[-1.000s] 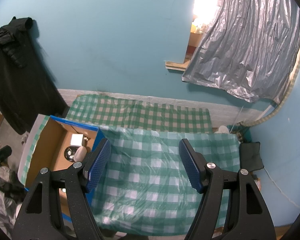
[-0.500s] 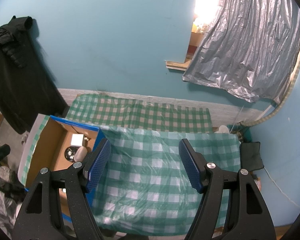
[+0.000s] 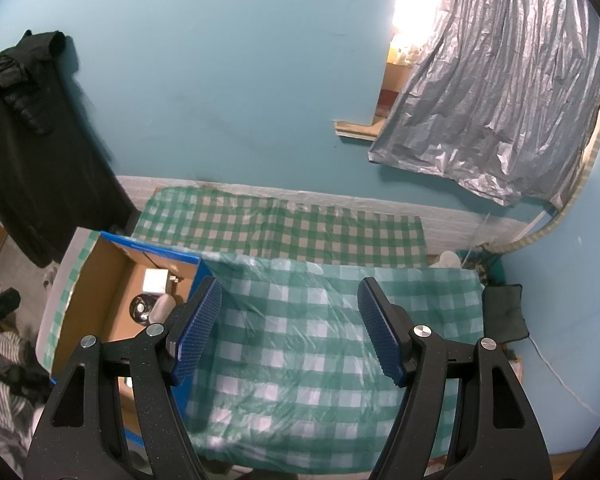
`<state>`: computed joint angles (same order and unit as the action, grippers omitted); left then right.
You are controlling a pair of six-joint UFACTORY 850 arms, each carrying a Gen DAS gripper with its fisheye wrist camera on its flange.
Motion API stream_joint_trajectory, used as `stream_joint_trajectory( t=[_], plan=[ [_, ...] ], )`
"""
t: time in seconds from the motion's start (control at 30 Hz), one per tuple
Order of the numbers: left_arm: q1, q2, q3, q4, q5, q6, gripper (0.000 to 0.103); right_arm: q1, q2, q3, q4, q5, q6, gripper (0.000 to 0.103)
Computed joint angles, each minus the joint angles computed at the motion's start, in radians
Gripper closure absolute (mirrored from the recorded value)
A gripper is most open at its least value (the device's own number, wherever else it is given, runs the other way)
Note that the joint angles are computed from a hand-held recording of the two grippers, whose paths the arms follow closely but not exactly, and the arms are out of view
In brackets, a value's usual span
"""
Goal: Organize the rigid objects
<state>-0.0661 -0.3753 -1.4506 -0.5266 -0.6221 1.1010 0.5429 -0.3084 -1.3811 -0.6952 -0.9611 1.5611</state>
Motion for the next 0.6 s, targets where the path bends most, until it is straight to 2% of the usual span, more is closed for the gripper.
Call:
stream_joint_trajectory(
  t=[0.6],
  plan=[
    [0.002, -0.003, -0.004, -0.002, 0.002, 0.003, 0.002, -0.006, -0.003, -0.002, 0.005, 0.011, -0.009, 0.033]
  ],
)
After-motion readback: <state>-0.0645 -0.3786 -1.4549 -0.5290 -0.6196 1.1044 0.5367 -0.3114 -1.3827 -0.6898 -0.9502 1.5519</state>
